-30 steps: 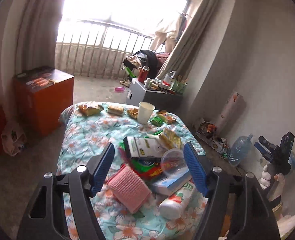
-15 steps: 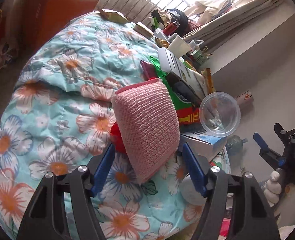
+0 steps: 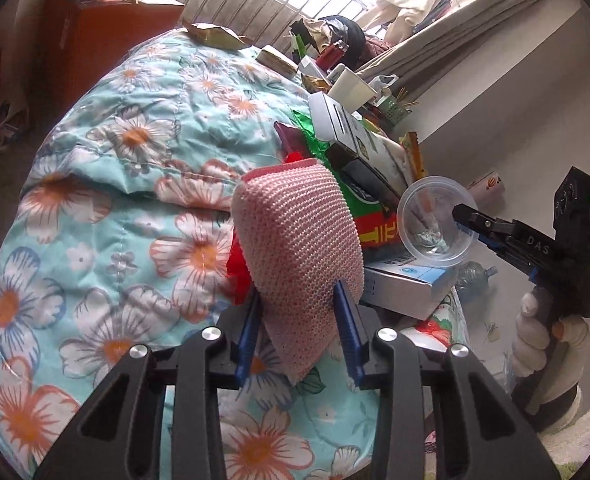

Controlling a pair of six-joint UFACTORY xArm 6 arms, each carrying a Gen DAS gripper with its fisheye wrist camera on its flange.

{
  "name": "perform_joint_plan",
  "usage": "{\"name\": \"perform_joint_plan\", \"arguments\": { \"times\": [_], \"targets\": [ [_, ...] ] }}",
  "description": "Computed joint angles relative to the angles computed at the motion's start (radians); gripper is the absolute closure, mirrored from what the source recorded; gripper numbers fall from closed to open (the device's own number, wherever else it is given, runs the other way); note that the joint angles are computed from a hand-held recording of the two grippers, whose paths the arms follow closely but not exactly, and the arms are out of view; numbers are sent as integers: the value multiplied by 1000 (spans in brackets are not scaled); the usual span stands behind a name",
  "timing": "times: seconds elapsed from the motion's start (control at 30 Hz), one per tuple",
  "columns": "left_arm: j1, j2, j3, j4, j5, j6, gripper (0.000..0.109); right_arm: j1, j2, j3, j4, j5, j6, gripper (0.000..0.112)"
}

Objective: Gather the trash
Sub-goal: 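Grasp the pink knitted sponge with the left tool while the right tool grasps the clear plastic cup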

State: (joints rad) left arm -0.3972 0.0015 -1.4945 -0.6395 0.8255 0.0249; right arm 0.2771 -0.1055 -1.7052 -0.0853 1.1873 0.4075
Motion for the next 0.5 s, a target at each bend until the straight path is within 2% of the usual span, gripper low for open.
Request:
{"name": "perform_joint_plan", "arguments": {
  "times": [0.03, 0.1, 0.13, 0.27, 0.4, 0.5],
  "targets": [
    [1, -9, 5, -1, 1, 8, 75, -4, 0, -2, -2, 3, 8, 94],
    [1, -31, 22, 1, -8, 24, 77, -14, -1, -4, -2, 11, 23, 100],
    [1, -45, 31, 7, -14, 31, 77, -18, -5, -2, -1, 13, 26, 107],
    [15, -82, 35, 49, 10, 38, 77, -28, -28, 25, 7, 5, 48, 108],
    [28, -117, 7, 204, 83, 19, 77, -29, -54, 50, -5, -23, 67, 108],
    [29, -113, -56, 367, 185, -11, 77, -38, -77, 69, 3, -49, 75, 108]
  ]
}}
